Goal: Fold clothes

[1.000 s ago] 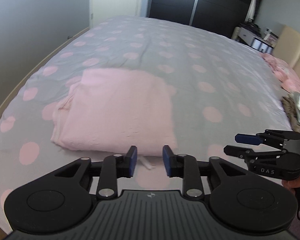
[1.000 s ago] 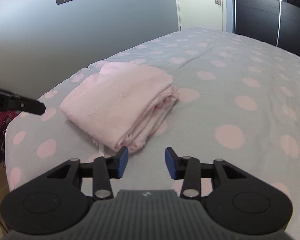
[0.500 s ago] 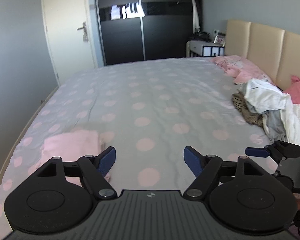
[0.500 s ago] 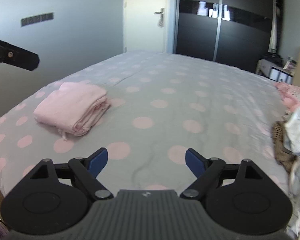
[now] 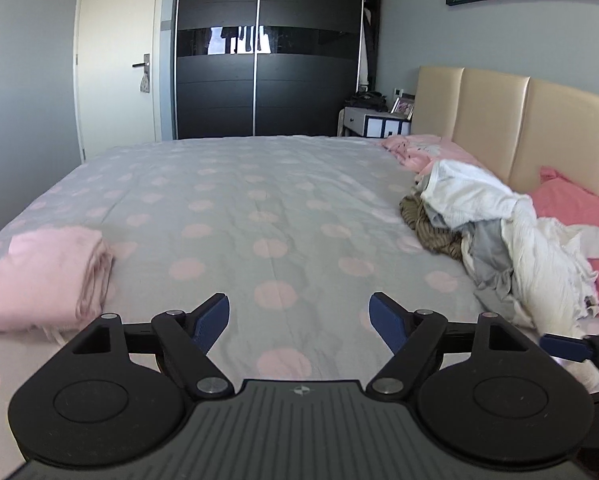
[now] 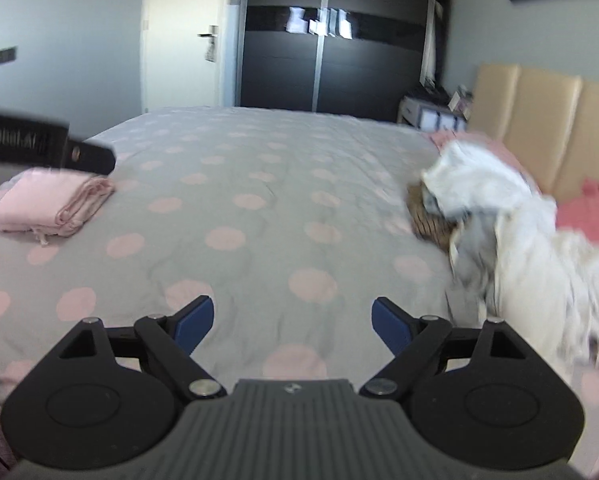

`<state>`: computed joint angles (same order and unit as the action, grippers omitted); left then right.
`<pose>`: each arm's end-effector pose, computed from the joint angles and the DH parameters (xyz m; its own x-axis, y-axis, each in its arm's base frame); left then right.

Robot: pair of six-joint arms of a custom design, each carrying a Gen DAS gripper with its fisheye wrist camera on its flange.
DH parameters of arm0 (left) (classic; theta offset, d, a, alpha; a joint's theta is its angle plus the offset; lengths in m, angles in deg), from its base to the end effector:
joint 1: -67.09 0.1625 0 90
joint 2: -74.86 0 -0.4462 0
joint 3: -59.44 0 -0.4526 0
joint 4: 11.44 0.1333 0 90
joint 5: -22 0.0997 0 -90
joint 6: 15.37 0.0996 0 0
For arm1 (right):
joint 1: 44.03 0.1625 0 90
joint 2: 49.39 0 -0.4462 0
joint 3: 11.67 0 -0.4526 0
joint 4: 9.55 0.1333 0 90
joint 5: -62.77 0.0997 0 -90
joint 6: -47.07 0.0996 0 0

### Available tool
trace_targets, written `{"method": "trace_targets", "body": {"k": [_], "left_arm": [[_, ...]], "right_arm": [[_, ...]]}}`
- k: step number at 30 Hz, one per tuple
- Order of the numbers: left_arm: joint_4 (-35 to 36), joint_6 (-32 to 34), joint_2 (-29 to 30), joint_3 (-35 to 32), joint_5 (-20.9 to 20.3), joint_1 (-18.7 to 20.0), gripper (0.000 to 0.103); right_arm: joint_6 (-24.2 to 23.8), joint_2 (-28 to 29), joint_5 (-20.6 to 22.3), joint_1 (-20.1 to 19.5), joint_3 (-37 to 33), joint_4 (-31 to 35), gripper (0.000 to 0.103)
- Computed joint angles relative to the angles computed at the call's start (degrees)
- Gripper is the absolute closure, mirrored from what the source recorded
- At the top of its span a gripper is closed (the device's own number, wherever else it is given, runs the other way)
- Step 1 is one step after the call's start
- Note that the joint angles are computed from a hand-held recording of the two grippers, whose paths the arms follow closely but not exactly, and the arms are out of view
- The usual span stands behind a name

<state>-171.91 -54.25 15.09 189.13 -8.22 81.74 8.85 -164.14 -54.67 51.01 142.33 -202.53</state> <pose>-0.4091 -0.3337 0.0738 -0.7126 0.2187 -0.6666 0.6682 0.5012 -0.5498 0.1123 -0.2783 0.3316 -0.6990 -0.0106 0.7150 -0.6000 0.5528 -0.5783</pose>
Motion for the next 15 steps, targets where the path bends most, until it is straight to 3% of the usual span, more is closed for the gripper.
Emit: {"method": "trace_targets", "body": {"k": [4, 8, 11, 15], "left_arm": [[2.4, -8.5, 3.1, 2.5, 1.5, -1.6, 0.026], [2.6, -7.6, 4.7, 2.4, 0.3, -1.0, 0.026], [2.7, -8.7, 5.6, 2.7, 2.8, -1.0, 0.026], [2.3, -10.2, 6.4, 3.6, 4.6, 0.1, 0.026]], "right_arm": [[1.6, 1.9, -0.5, -3.6, 2.0, -7.2, 0.015], [3.4, 5.3, 1.8, -6.6, 2.6, -12.0, 0.015], [1.4, 9.4, 3.5, -7.6, 1.8, -15.6, 0.015], [2.6, 13.6, 4.0, -7.5, 0.8, -17.7, 0.015]]}}
